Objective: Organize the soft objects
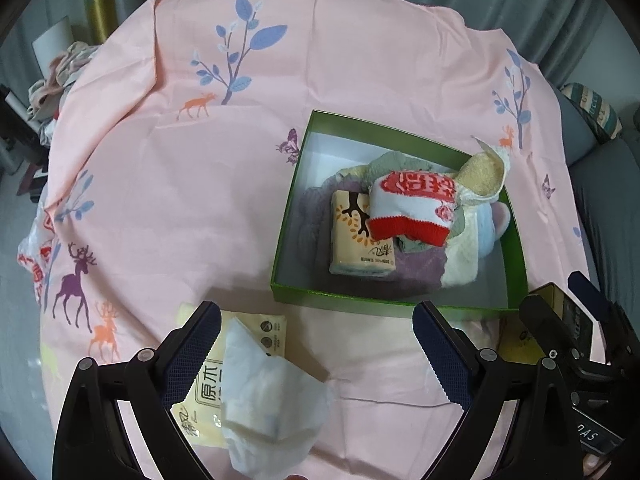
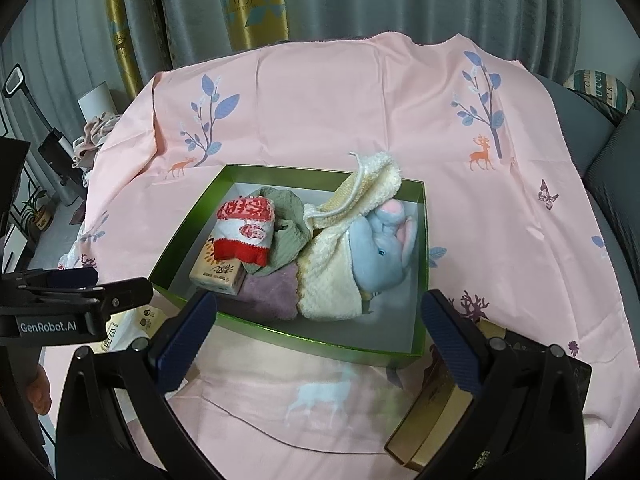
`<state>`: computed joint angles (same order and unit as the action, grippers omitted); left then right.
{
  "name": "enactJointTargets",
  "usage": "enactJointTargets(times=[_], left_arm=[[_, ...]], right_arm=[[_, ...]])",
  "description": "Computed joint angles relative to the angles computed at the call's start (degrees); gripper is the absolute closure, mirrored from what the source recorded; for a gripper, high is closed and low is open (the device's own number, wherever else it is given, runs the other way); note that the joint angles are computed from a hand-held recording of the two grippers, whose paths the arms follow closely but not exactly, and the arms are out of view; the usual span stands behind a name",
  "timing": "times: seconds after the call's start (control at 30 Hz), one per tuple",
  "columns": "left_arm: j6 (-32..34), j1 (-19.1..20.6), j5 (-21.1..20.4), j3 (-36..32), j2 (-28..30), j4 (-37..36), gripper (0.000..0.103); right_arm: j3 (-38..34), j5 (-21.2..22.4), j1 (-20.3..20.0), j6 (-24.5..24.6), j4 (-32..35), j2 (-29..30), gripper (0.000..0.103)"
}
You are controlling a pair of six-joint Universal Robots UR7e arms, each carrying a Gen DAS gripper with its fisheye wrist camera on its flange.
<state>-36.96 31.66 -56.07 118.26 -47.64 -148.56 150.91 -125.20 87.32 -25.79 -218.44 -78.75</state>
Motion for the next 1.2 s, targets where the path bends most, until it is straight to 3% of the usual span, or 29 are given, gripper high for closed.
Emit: enactJointTargets(times=[1.2], left_arm=[[-1.4,0.1,1.1,-2.8,2.8,4.2,0.006]], right_arm=[[-0.8,2.5,-3.1,2.1,5.5,-2.4,0.001]])
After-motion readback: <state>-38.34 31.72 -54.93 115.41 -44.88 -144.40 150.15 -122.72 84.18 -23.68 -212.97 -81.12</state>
